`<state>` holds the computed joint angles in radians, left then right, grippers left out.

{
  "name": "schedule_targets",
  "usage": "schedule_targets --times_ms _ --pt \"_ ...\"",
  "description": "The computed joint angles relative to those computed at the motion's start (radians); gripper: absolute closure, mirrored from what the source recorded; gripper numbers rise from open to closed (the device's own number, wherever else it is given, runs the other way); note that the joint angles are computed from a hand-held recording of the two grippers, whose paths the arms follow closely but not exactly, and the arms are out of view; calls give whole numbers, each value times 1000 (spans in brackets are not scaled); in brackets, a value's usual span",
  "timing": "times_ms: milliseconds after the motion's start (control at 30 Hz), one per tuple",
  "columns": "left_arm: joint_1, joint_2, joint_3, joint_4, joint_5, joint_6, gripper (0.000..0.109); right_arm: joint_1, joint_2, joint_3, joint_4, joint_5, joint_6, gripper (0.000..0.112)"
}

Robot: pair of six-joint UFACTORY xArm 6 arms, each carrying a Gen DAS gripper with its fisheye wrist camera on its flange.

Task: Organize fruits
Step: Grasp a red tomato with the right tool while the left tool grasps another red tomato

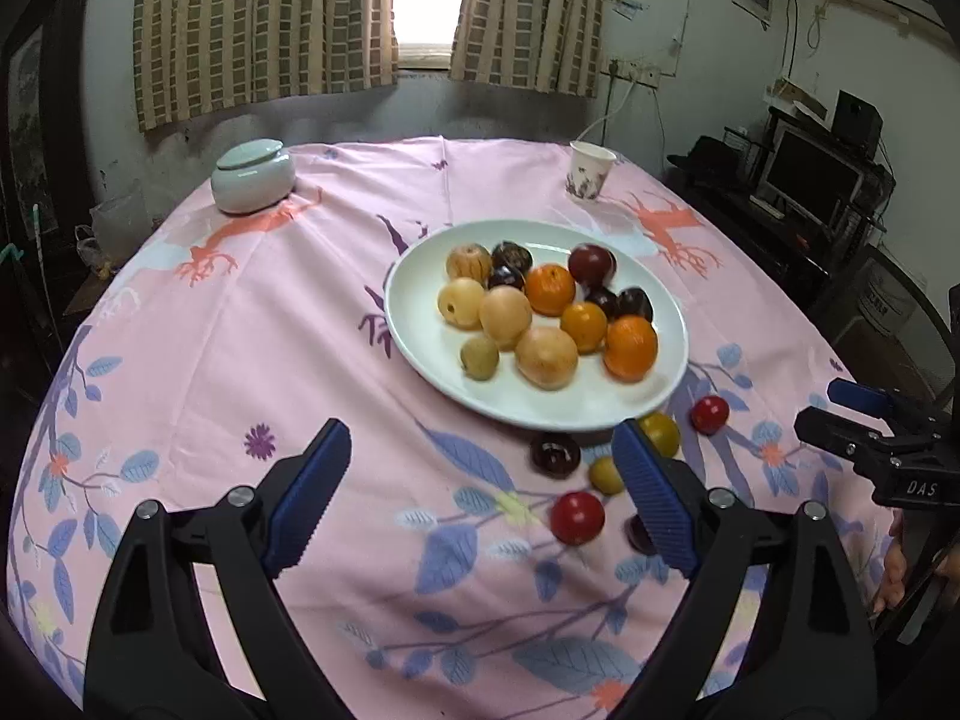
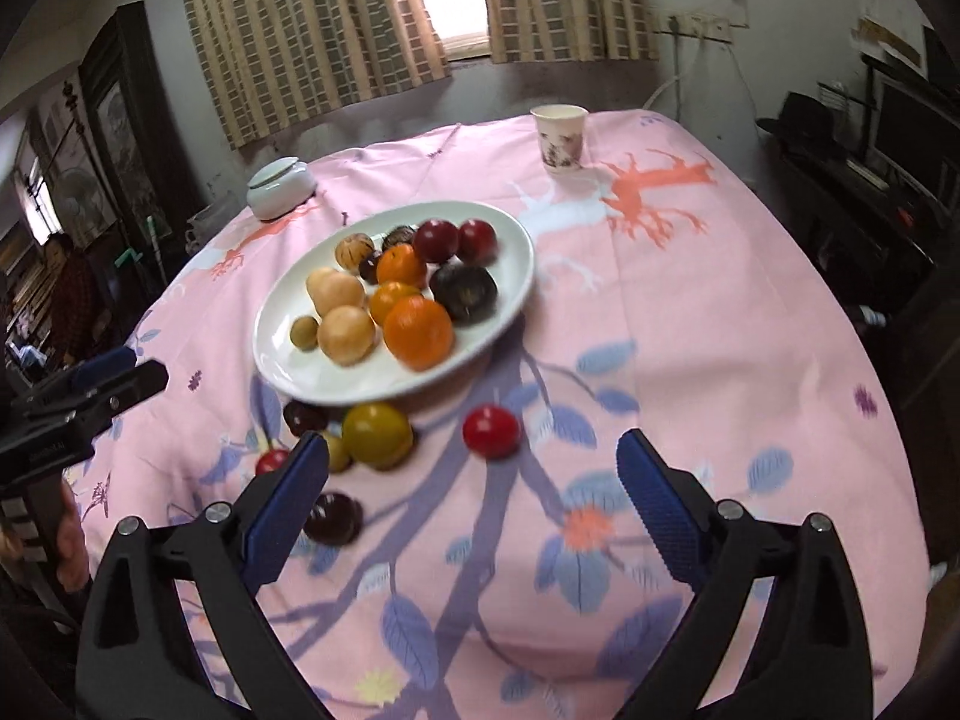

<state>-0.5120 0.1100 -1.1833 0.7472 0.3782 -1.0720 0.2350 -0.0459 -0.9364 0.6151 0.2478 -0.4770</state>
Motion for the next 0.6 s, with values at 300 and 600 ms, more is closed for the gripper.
schedule_targets --times_ms 300,600 --pt "-32 -29 62 24 3 -1 17 19 27 19 -153 -17 105 14" --pt "-12 -82 130 37 -3 -52 17 3 220 -168 -424 39 257 58"
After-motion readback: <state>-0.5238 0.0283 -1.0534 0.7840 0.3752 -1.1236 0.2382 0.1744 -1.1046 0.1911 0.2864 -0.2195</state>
